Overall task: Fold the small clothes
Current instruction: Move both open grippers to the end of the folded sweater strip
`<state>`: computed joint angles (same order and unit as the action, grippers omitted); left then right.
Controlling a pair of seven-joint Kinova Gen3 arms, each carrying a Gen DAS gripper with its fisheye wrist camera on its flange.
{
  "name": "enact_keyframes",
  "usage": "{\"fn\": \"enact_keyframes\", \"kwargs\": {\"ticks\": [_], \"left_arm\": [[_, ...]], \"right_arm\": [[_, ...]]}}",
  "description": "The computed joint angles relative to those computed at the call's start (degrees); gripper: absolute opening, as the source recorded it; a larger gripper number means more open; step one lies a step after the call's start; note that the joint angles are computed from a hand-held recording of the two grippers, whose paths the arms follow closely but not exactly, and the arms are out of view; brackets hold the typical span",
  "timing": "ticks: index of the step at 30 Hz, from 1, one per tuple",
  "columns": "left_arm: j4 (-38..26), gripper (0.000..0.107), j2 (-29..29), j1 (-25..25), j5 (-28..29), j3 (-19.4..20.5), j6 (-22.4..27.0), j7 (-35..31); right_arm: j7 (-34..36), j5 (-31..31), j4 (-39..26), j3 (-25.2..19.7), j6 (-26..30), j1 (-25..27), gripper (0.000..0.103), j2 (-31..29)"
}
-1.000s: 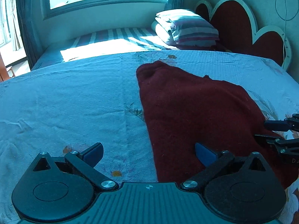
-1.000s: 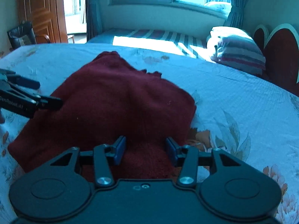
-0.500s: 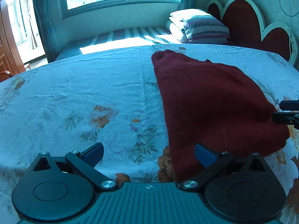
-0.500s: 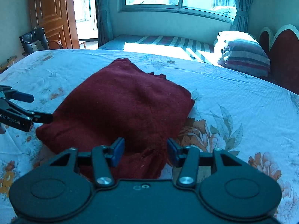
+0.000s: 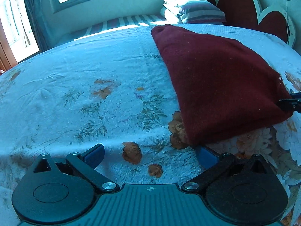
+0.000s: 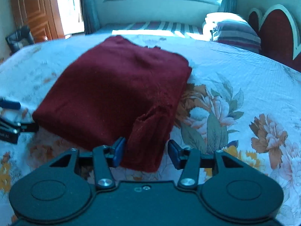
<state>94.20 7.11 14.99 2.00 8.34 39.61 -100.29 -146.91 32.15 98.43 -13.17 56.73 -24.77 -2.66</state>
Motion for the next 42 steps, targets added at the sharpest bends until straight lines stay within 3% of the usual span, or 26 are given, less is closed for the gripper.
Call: {"fn": "enact_keyframes", "kwargs": {"ticks": [2,5,10,13,15,17,21,23,25,28,30,31,32,33,34,40,42], "left_arm": [[1.5,0.103,-2.2,-3.9,3.7,2.5,-1.7,-3.6],[1.7,0.103,-2.9,-7.4,10.0,3.7,-2.5,-8.6],[-2.1,0.103,1.0,0.7,10.9,-5.3,1.5,-11.2],[-1.2,0.103,0.5,4.1,15.2,-10.6,1.2,-15.9],[-0.7,0.103,-0.2,4.1,17.3,-11.6,0.9,-18.8],[-0.8,0.103,-0.7,0.9,20.0,-9.7,1.5,-21.1],[-2.0,0.103,-0.7,-8.4,20.9,-0.8,1.9,-23.6],[-3.3,0.103,-0.2,-13.7,24.1,3.5,3.8,-26.3],[-6.4,0.103,1.9,-19.0,28.8,7.3,8.5,-28.8],[-11.4,0.103,7.4,-26.9,35.7,13.0,15.5,-29.9],[-15.2,0.103,12.1,-29.6,37.5,15.4,20.1,-27.8],[-17.2,0.103,14.5,-29.3,37.9,15.2,22.5,-25.7],[-19.0,0.097,16.6,-28.2,38.8,14.0,24.8,-24.1],[-20.2,0.082,17.9,-26.5,39.7,11.7,26.4,-23.1],[-21.1,0.079,19.2,-24.2,40.4,9.1,27.6,-21.8],[-27.8,0.078,25.2,-13.8,50.4,-6.3,34.1,-22.1],[-31.8,0.078,27.7,-12.6,51.2,-7.3,35.8,-20.7]], "right_arm": [[-4.7,1.6,-1.4,-0.6,2.3,-0.9,0.048,-0.2],[-9.5,8.2,-1.7,-6.1,5.4,-0.5,0.049,-1.3],[-6.8,7.8,-6.2,-2.6,11.6,-5.1,0.056,5.5],[-10.8,6.4,-7.3,-0.8,12.4,-6.3,0.055,5.5],[-14.6,9.0,-6.0,-0.9,12.2,-8.6,0.056,3.8],[-16.7,9.8,-5.7,0.7,13.0,-11.6,0.056,2.9],[-19.6,11.1,-6.2,9.2,15.6,-22.2,0.056,2.1],[-19.8,12.4,-6.7,13.6,16.8,-27.6,0.057,2.1],[-19.3,12.4,-7.3,18.9,16.6,-32.6,0.063,1.7],[-20.1,11.6,-5.4,26.9,11.9,-38.8,0.075,-2.0],[-22.1,10.8,-3.3,32.2,8.2,-42.3,0.076,-5.8],[-23.9,10.9,-1.5,34.8,5.9,-44.0,0.075,-8.0],[-25.6,11.0,0.1,37.5,3.6,-45.5,0.075,-10.1],[-26.3,10.1,1.4,40.1,1.2,-46.0,0.073,-12.1],[-26.2,8.3,2.3,42.8,-1.1,-46.4,0.071,-13.4],[-13.7,-4.9,7.1,58.7,-15.1,-48.8,0.070,-16.5],[-9.0,-8.3,9.1,63.2,-19.7,-49.7,0.070,-16.5]]}}
